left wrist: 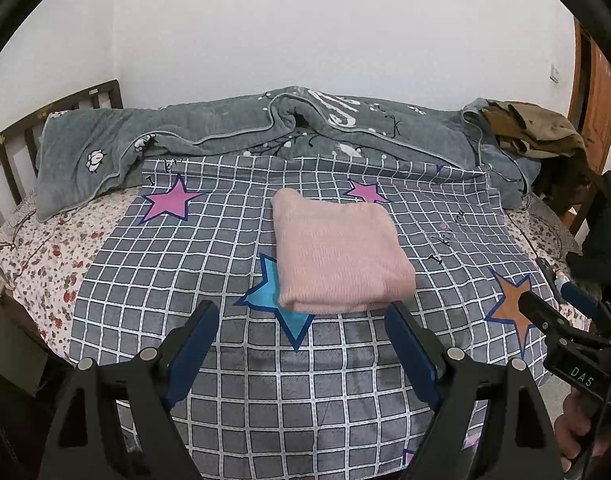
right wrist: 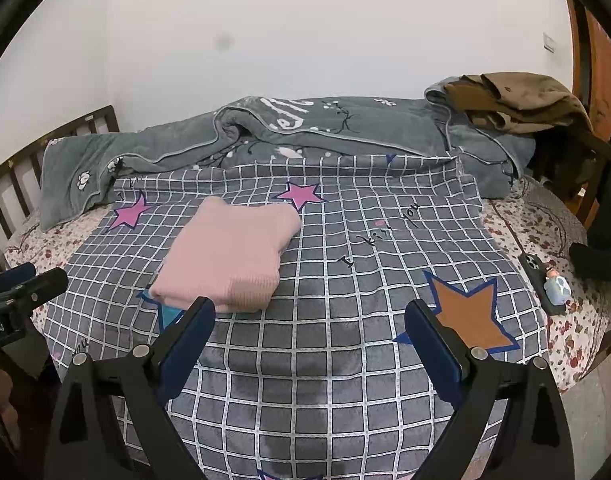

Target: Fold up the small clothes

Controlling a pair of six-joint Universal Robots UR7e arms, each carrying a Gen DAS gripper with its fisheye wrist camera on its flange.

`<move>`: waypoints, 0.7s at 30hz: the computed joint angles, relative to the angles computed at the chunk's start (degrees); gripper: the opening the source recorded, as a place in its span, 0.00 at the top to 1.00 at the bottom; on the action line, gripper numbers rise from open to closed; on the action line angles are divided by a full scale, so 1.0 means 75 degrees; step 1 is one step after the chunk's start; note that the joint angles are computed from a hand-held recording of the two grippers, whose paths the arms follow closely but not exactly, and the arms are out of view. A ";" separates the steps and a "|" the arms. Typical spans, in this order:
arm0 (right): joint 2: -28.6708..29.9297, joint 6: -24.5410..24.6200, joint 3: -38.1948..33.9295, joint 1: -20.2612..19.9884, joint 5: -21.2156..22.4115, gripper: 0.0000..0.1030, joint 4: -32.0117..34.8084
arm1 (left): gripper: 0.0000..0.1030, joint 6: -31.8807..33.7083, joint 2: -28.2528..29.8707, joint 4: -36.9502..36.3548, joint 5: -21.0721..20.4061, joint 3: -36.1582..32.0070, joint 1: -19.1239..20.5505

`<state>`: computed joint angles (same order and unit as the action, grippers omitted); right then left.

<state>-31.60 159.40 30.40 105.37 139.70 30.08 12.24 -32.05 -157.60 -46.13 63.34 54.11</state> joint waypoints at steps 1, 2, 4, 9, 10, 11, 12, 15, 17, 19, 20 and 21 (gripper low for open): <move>-0.0035 0.0003 0.0041 -0.0003 -0.0006 0.08 -0.0015 | 0.18 0.0003 -0.0009 -0.0019 0.0009 0.0020 -0.0006; -0.0055 0.0004 0.0073 0.0002 0.0003 0.08 -0.0039 | 0.18 -0.0005 -0.0020 -0.0028 0.0013 0.0041 -0.0010; -0.0107 -0.0015 0.0165 0.0013 0.0023 0.08 -0.0118 | 0.18 -0.0016 -0.0026 -0.0023 0.0016 0.0053 -0.0013; -0.0197 -0.0062 0.0310 0.0024 0.0030 0.08 -0.0203 | 0.18 -0.0054 -0.0059 -0.0027 0.0029 0.0129 -0.0035; -0.0222 -0.0089 0.0349 0.0034 0.0043 0.08 -0.0238 | 0.18 -0.0057 -0.0063 -0.0024 0.0032 0.0135 -0.0036; -0.0237 -0.0105 0.0378 0.0041 0.0053 0.08 -0.0267 | 0.18 -0.0047 -0.0060 -0.0028 0.0024 0.0128 -0.0031; -0.0241 -0.0111 0.0389 0.0051 0.0066 0.08 -0.0283 | 0.18 -0.0047 -0.0064 -0.0031 0.0022 0.0132 -0.0032; -0.0254 -0.0120 0.0408 0.0055 0.0071 0.08 -0.0293 | 0.18 -0.0047 -0.0069 -0.0041 0.0024 0.0143 -0.0036; -0.0263 -0.0118 0.0416 0.0060 0.0083 0.08 -0.0292 | 0.18 -0.0029 -0.0076 -0.0072 0.0031 0.0162 -0.0038; -0.0257 -0.0110 0.0406 0.0063 0.0090 0.08 -0.0272 | 0.18 -0.0052 -0.0097 -0.0080 0.0032 0.0194 -0.0044; -0.0255 -0.0109 0.0395 0.0069 0.0104 0.08 -0.0256 | 0.18 -0.0042 -0.0096 -0.0080 0.0021 0.0188 -0.0040; -0.0275 -0.0115 0.0442 0.0080 0.0113 0.08 -0.0288 | 0.18 -0.0047 -0.0103 -0.0094 0.0018 0.0206 -0.0045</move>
<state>-33.66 158.54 33.72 105.96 140.54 27.92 11.88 -32.82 -158.30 -45.99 64.88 53.77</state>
